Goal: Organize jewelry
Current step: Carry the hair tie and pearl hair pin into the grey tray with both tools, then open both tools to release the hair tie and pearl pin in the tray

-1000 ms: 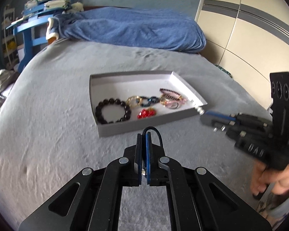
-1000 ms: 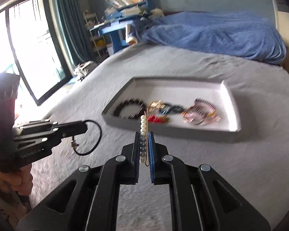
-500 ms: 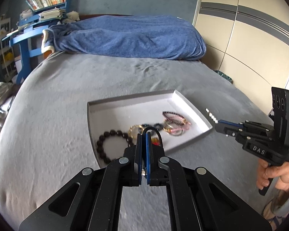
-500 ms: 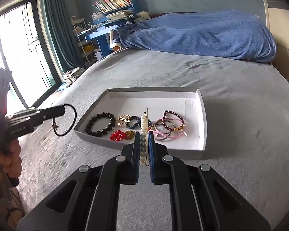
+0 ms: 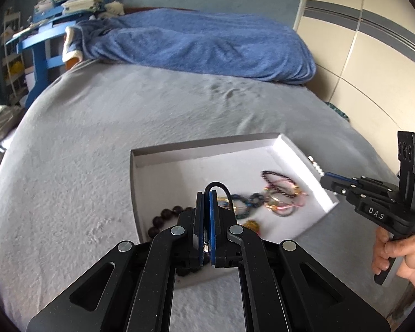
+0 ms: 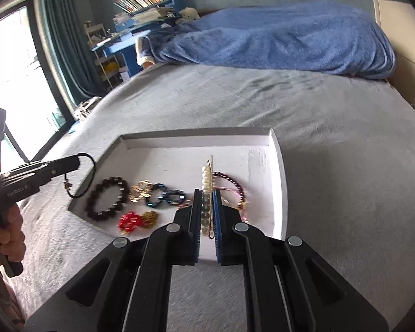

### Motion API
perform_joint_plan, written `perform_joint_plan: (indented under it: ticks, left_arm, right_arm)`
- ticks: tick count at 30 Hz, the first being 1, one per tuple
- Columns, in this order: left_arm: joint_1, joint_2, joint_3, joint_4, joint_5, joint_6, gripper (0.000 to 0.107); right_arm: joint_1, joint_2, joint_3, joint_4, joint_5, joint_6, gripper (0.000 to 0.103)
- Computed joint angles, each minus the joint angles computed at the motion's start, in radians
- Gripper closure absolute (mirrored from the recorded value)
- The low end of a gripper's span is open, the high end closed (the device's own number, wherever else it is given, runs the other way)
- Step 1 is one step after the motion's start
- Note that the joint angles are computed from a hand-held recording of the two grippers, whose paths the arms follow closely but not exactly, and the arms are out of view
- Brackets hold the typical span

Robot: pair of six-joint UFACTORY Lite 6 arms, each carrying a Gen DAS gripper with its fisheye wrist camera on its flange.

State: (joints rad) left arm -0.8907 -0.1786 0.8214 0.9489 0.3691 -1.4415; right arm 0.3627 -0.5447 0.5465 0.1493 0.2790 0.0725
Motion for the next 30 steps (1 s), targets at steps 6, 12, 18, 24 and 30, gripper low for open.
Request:
perform_joint_plan:
  ticks: [6,12,18,24,30]
  left_arm:
    - [0.067,0.075,0.007,-0.004,-0.058,0.019,0.103]
    - [0.104,0.169,0.036,0.009,-0.099,0.019,0.103]
    - [0.114,0.262,0.093,0.063,-0.082,-0.007,0.103]
    - [0.067,0.304,0.112,0.138,-0.003,-0.078,0.084]
    - [-0.010,0.244,0.088,0.221,0.071,-0.193,0.039]
  right_arm:
    - [-0.051,0.108,0.005,0.083,-0.059,-0.110,0.095]
    - [-0.052,0.181,0.013,0.014,-0.094,-0.062,0.095]
    - [-0.024,0.219,0.004,-0.255,-0.119,0.199,0.095]
    - [-0.036,0.216,0.002,-0.242,-0.121,0.193,0.091]
    - [-0.043,0.139,-0.015,-0.181,-0.106,0.155,0.060]
